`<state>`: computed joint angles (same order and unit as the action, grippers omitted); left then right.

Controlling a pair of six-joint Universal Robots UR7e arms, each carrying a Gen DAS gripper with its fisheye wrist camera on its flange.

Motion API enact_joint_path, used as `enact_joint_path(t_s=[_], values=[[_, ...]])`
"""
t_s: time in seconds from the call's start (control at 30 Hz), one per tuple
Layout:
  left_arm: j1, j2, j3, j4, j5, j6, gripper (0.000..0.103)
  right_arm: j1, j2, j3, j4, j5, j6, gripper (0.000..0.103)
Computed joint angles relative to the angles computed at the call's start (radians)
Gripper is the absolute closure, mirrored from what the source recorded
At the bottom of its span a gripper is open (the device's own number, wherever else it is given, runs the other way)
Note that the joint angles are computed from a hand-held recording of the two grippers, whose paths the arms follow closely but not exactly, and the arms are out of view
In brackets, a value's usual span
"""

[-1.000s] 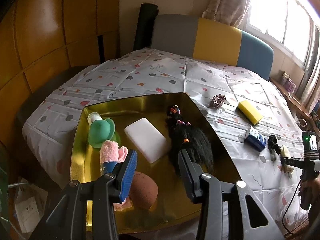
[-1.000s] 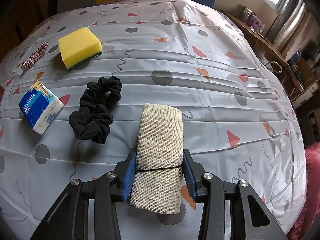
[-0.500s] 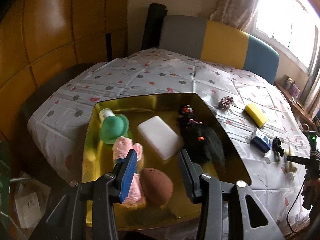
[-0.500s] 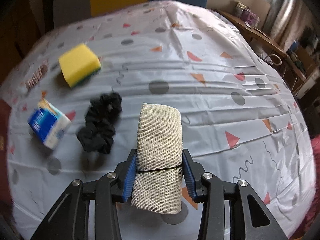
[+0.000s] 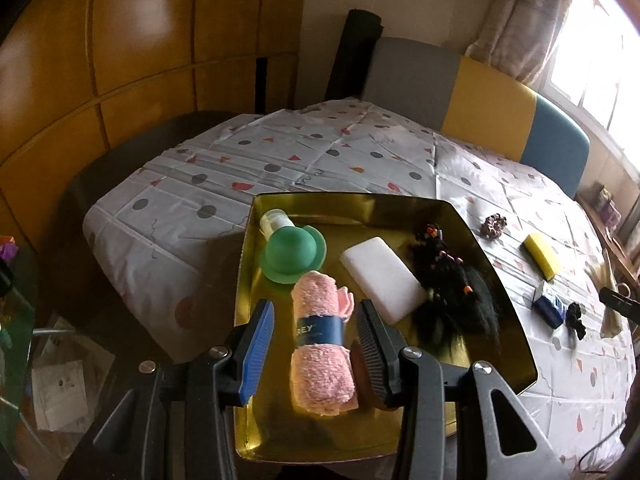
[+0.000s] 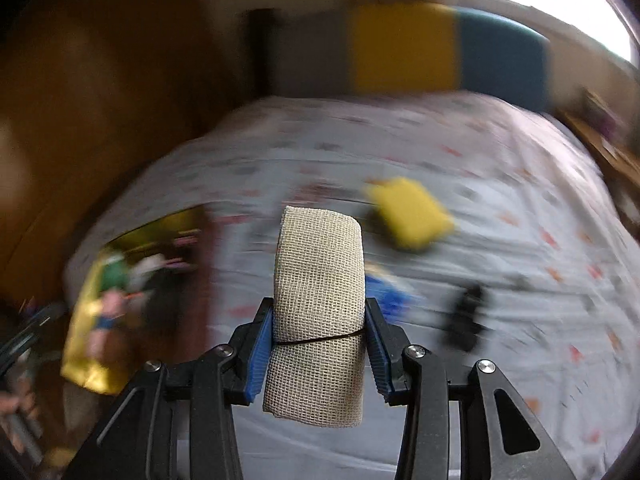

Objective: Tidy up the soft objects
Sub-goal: 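Carry the cream mesh roll into the gold tray and open the right tool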

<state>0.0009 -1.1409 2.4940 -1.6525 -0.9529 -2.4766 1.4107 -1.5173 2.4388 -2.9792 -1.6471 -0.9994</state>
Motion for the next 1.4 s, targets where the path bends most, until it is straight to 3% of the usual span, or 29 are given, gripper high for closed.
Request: enact_joint_path(t_s=[0.2,0.33,0.47,0.6,0.77,1.03,1.4], values=[[-0.016,-0.017,0.014,-0.002,-0.008,-0.013,0.06,0.151,0.082,0.117,0.022,0.004,-0.083,0.06],[-0.031,-0.028,0.025,0.0,-0.025,-0.025,0.06,0.228,0.277,0.144,-0.093,-0.09,-0.09,0.06],[-0.052,-0.044,0.041,0.001,-0.049,-0.047,0.06,0.247,0.483,0.128,-0.25,-0.234,-0.073,0.06],[-0.055,-0.051,0.053,-0.006,-0.057,-0.053,0.06,0.236,0.553,0.12,-0.305,-0.269,-0.071,0.059],[-0.046,-0.041,0.053,-0.024,-0.053,-0.037,0.06,0.237,0.553,0.127,-0.302,-0.237,-0.071,0.056],[-0.042,-0.033,0.036,-0.006,-0.047,-0.02,0.06,0.237,0.452,0.169,-0.277,-0.17,-0.072,0.036],[-0.03,-0.007,0.009,-0.012,-0.023,0.027,0.06,0.187,0.324,0.21,-0.286,-0.106,-0.122,0.036]])
